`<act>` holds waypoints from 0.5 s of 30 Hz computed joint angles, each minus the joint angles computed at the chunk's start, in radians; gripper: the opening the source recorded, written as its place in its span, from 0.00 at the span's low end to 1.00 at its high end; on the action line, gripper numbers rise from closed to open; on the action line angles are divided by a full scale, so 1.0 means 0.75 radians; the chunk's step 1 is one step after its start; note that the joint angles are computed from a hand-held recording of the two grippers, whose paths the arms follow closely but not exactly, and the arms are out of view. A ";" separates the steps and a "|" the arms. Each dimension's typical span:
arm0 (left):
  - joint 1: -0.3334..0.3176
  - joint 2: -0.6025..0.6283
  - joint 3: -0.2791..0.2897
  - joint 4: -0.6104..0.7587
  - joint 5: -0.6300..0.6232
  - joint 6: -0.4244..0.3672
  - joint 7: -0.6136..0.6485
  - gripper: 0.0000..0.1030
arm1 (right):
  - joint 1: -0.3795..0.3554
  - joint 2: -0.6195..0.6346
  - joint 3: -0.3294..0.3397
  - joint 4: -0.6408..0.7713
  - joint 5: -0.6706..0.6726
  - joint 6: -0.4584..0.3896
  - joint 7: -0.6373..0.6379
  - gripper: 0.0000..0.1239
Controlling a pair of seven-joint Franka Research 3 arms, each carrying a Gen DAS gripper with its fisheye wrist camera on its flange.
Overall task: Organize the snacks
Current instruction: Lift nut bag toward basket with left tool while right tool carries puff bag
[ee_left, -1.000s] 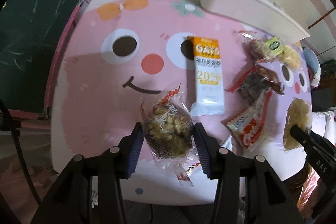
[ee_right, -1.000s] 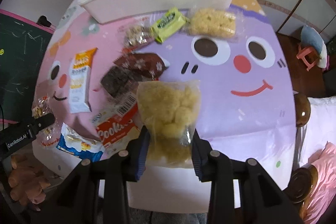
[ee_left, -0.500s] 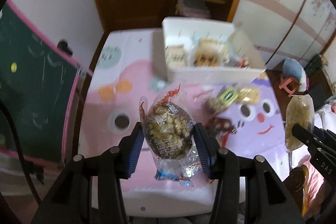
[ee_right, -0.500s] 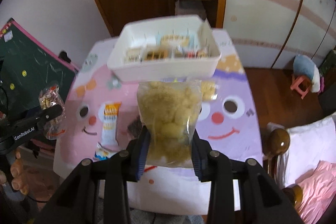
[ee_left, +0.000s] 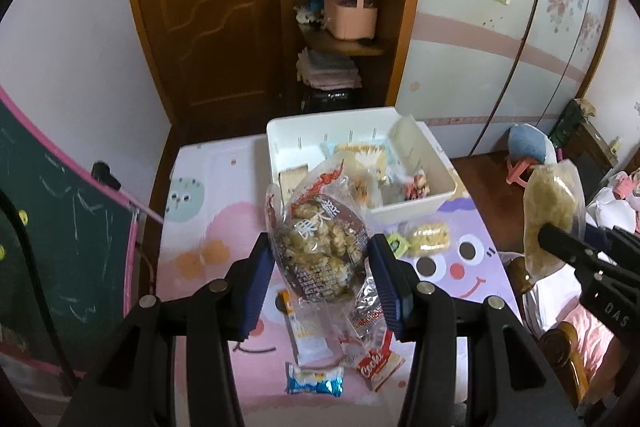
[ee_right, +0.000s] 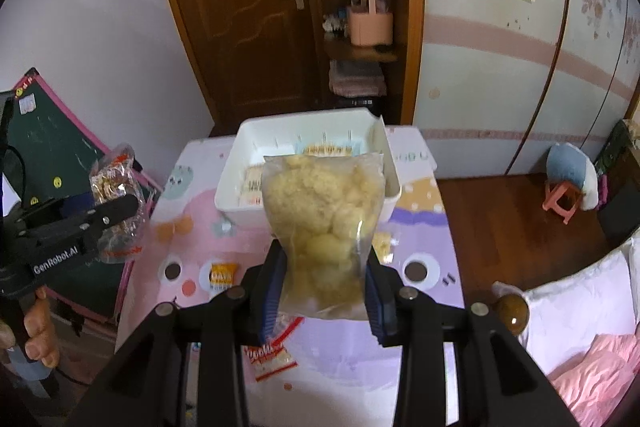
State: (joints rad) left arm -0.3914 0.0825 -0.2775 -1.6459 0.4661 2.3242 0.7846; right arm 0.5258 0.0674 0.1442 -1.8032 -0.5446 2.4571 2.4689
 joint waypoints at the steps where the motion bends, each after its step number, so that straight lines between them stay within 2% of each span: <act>1: 0.001 0.014 0.002 0.029 0.005 -0.005 0.010 0.46 | -0.001 0.009 -0.002 0.023 -0.005 -0.002 -0.006 0.29; 8: -0.013 0.158 0.039 0.312 0.085 -0.048 0.075 0.46 | 0.022 0.130 -0.048 0.277 -0.077 -0.041 -0.038 0.29; 15: -0.063 0.380 0.110 0.717 0.130 -0.100 0.180 0.46 | 0.069 0.306 -0.129 0.608 -0.071 -0.060 -0.098 0.29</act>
